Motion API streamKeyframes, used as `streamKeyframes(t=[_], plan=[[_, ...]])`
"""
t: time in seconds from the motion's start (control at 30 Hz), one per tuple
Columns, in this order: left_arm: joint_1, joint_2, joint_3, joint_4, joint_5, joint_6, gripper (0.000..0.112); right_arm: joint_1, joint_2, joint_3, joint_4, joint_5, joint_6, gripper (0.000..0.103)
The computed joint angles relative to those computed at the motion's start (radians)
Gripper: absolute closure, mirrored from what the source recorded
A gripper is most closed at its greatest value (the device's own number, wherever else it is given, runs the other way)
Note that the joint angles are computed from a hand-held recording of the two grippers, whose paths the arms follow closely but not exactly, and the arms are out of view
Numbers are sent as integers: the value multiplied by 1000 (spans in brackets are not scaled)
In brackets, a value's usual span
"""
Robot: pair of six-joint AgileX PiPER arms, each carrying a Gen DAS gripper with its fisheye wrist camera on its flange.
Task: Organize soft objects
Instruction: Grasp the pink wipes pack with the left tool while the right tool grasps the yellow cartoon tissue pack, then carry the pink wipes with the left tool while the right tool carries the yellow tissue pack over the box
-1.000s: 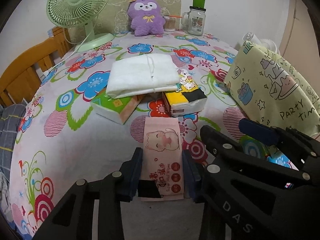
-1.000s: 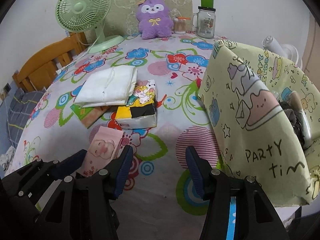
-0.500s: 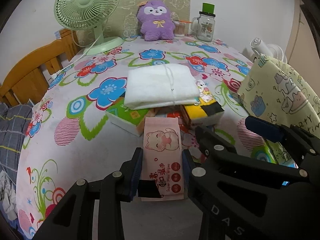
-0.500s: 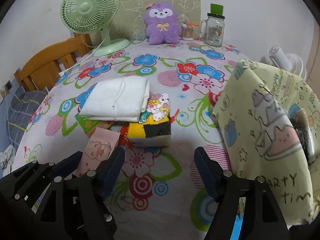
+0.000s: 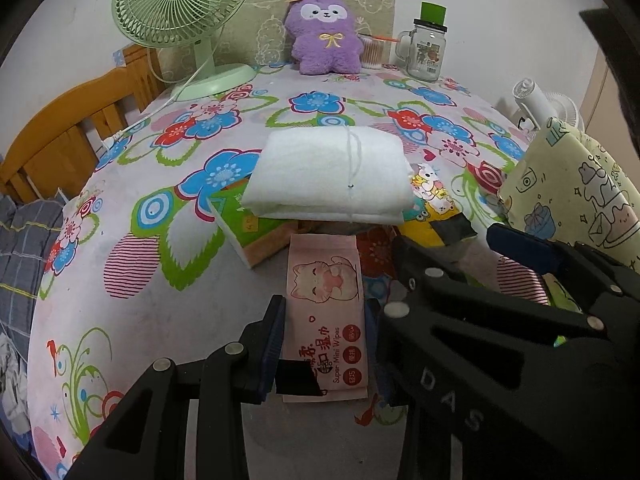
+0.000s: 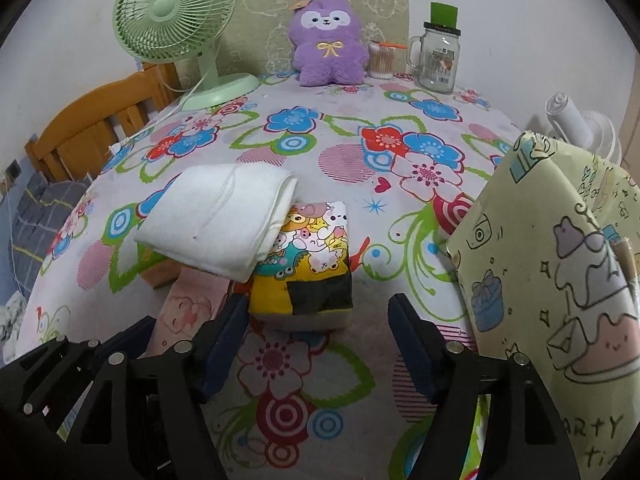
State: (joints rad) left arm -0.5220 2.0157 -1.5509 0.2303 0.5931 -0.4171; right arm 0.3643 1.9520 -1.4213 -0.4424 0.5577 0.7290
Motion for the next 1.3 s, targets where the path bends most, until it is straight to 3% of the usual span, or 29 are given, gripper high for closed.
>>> streamKeyframes(t=[0.03, 0.2, 1.3], plan=[[0, 0, 0, -1, 0, 1, 72, -4, 5, -5, 14, -1, -11, 50], [-2, 2, -5, 8, 4, -6, 73, -6, 11, -11, 34, 12, -35, 52], [-112, -207, 193, 212, -54, -211, 72, 63, -276, 251, -152, -18, 190, 53]])
